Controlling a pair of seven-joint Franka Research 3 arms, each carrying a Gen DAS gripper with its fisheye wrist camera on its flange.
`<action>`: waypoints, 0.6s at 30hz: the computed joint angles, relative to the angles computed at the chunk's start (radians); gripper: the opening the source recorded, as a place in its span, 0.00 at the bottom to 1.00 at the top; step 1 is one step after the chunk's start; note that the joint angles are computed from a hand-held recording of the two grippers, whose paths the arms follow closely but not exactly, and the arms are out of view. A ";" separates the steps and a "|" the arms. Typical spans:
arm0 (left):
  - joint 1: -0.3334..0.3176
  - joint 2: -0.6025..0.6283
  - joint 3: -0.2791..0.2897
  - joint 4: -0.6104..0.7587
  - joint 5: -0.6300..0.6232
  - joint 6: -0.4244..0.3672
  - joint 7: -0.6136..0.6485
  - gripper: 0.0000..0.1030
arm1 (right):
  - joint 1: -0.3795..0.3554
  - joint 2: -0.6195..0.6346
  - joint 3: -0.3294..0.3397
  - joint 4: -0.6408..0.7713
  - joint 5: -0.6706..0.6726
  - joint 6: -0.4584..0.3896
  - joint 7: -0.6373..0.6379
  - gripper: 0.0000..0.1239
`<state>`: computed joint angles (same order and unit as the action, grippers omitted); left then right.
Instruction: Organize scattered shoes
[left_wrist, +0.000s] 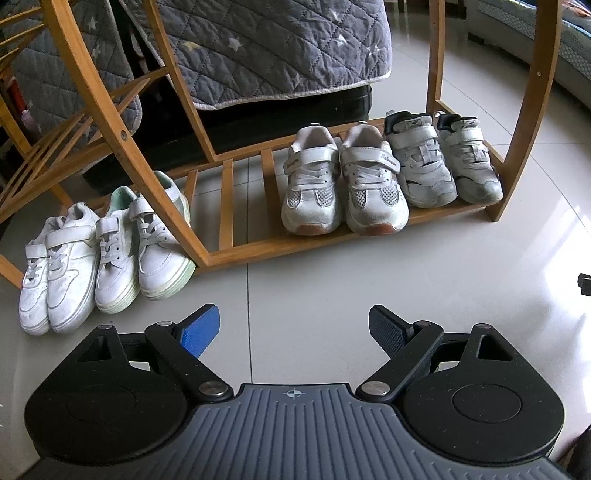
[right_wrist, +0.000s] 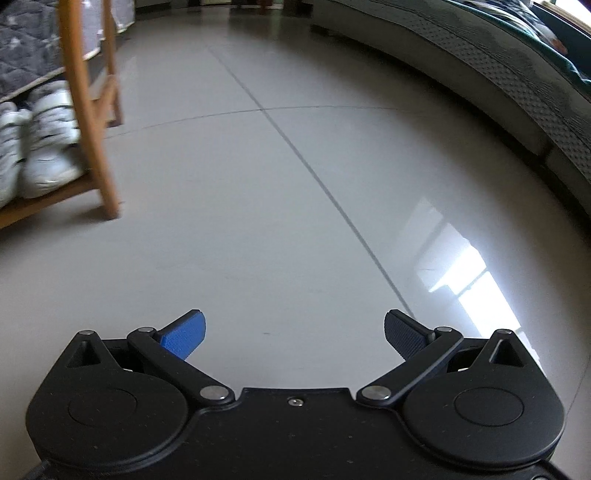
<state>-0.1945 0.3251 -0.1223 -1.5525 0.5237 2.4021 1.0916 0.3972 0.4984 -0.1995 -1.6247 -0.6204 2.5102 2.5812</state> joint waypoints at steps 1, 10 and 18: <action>0.000 -0.001 0.000 -0.001 -0.001 0.000 0.001 0.86 | 0.006 -0.003 -0.006 -0.008 -0.007 -0.001 0.017 0.83; -0.028 0.036 0.007 0.063 0.021 -0.054 -0.054 0.86 | -0.014 -0.022 -0.036 -0.054 -0.077 0.012 0.143 0.83; -0.052 0.061 0.011 0.105 0.049 -0.094 -0.092 0.86 | -0.027 -0.009 -0.043 -0.053 -0.107 -0.004 0.226 0.83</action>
<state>-0.2462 0.3860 -0.1116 -1.4477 0.5726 2.3086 1.0000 0.3700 0.4894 -0.2420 -1.6774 -0.7275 2.5061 2.8071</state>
